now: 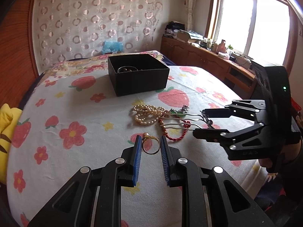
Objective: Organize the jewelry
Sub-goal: 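Carry the gold ring in the left tool toward the black box while the right carries the hair clips, then open both tools over the black box to drop the ring and hair clips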
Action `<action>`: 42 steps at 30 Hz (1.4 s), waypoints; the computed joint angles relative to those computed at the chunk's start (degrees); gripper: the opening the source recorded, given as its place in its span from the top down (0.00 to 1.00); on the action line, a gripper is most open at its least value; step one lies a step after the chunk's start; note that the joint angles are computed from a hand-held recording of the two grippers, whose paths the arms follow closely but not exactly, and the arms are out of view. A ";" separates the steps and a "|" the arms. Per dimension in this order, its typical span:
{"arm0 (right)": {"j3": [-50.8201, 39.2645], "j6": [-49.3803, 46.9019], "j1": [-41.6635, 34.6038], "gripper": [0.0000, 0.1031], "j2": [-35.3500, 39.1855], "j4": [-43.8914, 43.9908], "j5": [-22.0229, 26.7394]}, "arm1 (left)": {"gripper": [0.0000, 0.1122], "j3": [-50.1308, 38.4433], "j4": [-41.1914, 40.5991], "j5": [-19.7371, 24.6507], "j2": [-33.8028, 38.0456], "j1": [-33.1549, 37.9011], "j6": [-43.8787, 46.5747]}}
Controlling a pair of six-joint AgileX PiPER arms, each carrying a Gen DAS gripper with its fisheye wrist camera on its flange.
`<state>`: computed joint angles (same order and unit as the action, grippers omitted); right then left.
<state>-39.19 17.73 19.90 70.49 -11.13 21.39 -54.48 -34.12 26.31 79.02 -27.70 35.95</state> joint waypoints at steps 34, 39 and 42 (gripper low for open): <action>-31.15 -10.80 -12.44 0.42 19.73 5.66 2.97 | 0.83 -21.24 7.70 1.64 11.79 3.23 -5.13; -37.74 -20.00 -15.92 0.42 25.93 16.43 4.71 | 0.83 -26.35 11.82 2.56 15.51 2.10 -8.95; -39.41 -21.59 -16.71 0.42 27.99 18.78 4.94 | 0.83 -29.61 13.55 3.30 18.08 1.78 -10.54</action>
